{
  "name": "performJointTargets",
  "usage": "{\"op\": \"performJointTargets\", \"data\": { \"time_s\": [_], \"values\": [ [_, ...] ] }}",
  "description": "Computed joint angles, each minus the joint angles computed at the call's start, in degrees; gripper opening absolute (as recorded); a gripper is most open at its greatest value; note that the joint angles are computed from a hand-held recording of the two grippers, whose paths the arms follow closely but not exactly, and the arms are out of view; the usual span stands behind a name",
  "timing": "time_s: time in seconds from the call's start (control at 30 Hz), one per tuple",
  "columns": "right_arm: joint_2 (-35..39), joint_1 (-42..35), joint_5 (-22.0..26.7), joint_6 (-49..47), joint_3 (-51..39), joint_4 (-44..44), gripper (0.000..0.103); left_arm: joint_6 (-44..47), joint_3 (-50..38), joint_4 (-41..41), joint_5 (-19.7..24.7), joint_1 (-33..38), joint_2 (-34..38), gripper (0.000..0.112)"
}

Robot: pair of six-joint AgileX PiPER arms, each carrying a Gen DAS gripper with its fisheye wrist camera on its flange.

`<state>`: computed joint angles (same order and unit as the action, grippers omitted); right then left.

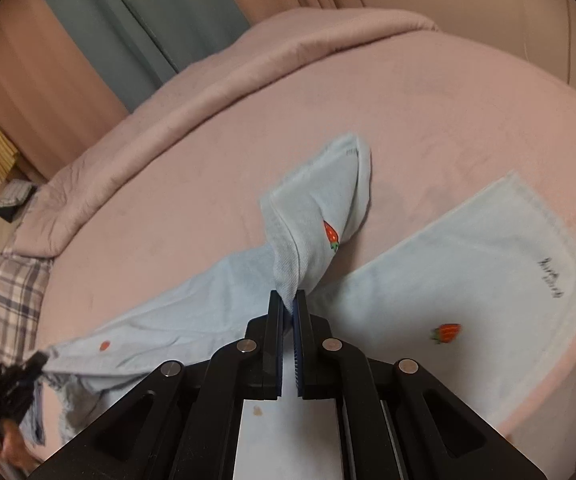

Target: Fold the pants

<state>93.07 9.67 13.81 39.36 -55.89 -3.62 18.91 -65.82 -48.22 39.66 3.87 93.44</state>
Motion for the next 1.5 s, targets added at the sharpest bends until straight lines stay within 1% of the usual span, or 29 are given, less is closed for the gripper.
{"op": "performJointTargets", "data": {
  "time_s": [0.07, 0.17, 0.2, 0.27, 0.37, 0.4, 0.43, 0.47, 0.53, 0.57, 0.63, 0.67, 0.7, 0.77, 0.8, 0.87, 0.93, 1.0, 1.07, 1.13, 1.2, 1.3, 1.33, 1.4, 1.47, 1.5],
  "values": [
    [-1.58, 0.63, 0.46, 4.23, 1.49, -4.52, 0.005, 1.49, 4.56, -0.98, 1.11, 0.95, -3.06, 0.006],
    [-3.51, 1.24, 0.62, 7.38, 4.08, -7.57, 0.005, 3.11, 8.63, -1.85, 0.89, 1.27, -4.37, 0.008],
    [-4.13, 1.09, 0.04, 7.3, 5.46, -6.81, 0.005, 3.76, 10.02, -2.27, 0.27, 1.37, -4.35, 0.011],
    [-4.39, 0.75, -0.57, 5.96, 6.64, -4.68, 0.005, 3.45, 10.7, -1.42, -0.45, 1.55, -3.23, 0.012],
    [-4.01, 0.31, -1.25, 1.49, 7.66, 0.82, 0.005, 3.1, 10.46, -1.29, -0.76, 3.13, -1.28, 0.021],
    [-3.89, 0.35, -1.16, 1.66, 7.69, 0.76, 0.005, 2.05, 10.06, -0.21, -1.06, 3.58, -1.04, 0.028],
    [-3.94, 0.47, -1.11, 2.1, 7.69, 0.23, 0.005, 1.16, 9.69, 0.68, -1.77, 3.95, -0.9, 0.032],
    [-3.9, 0.75, -0.92, 3.64, 7.56, -1.37, 0.005, -0.27, 9.39, 2.02, -2.99, 4.25, -0.81, 0.04],
    [-3.85, 1.21, -0.61, 7.15, 7.29, -4.83, 0.005, -3.55, 9.04, 5.34, -5.67, 4.99, -1.09, 0.045],
    [-3.76, 1.34, -0.41, 8.14, 7.07, -5.74, 0.005, -3.4, 9.0, 5.37, -6.47, 5.86, -0.86, 0.045],
    [-3.47, 1.55, -0.2, 9.18, 6.67, -6.56, 0.005, -4.24, 8.39, 5.73, -6.79, 7.15, -0.07, 0.042],
    [-3.47, 1.7, -0.07, 9.77, 6.56, -7.24, 0.005, -2.81, 8.05, 3.94, -6.42, 8.69, 0.45, 0.031],
    [-3.49, 1.84, 0.05, 10.49, 6.43, -7.96, 0.005, -1.17, 7.9, 2.51, -5.25, 9.88, 0.48, 0.023],
    [-3.79, 2.21, 0.2, 11.49, 6.54, -8.94, 0.005, 0.86, 7.64, 0.7, -2.68, 11.4, -0.05, 0.021],
    [-4.11, 2.47, 0.58, 12.91, 6.48, -10.39, 0.005, 0.95, 7.93, 0.67, -2.09, 11.63, -0.76, 0.02],
    [-4.87, 2.96, 1.29, 15.52, 6.57, -13.51, 0.005, 1.9, 9.32, 1.65, 0.74, 12.95, -3.97, 0.019],
    [-5.88, 3.47, 2.29, 18.01, 6.99, -16.25, 0.005, 1.93, 10.05, 3.06, 2.09, 13.08, -5.91, 0.019],
    [-6.52, 3.51, 3.08, 17.99, 7.64, -16.46, 0.005, 2.05, 11.55, 4.63, 3.85, 13.62, -7.56, 0.019],
    [-6.72, 3.18, 3.27, 16.55, 8.63, -14.85, 0.005, 2.13, 13.26, 6.41, 5.41, 14.09, -8.36, 0.019],
    [-6.4, 3.05, 3.21, 16.08, 9.65, -13.94, 0.005, 1.23, 14.86, 8.05, 4.47, 13.44, -7.82, 0.019],
    [-4.83, 2.58, 2.82, 13.87, 10.31, -11.02, 0.005, 0.47, 16.55, 9.37, 3.82, 12.64, -6.39, 0.019],
    [-1.81, 3.05, 4.25, 16.02, 9.28, -13.03, 0.005, -2.35, 17.18, 11.5, 1.17, 10.22, -3.6, 0.02],
    [-0.76, 3.27, 5.11, 15.75, 8.53, -13.1, 0.005, -2.3, 17.48, 11.34, 0.21, 9.84, -2.89, 0.02],
    [1.35, 4.09, 8.35, 17.12, 6.24, -15.16, 0.005, -3.06, 16.87, 11.74, -0.2, 9.34, -2.2, 0.02],
    [2.66, 4.88, 11.82, 15.35, 3.47, -15.04, 0.005, -3.21, 16.48, 12.24, -0.04, 9.36, -1.93, 0.02],
    [2.75, 5.44, 13.22, 15.95, 2.42, -16.58, 0.01, -2.8, 16.55, 11.99, -0.01, 9.63, -1.84, 0.02]
  ]
}}
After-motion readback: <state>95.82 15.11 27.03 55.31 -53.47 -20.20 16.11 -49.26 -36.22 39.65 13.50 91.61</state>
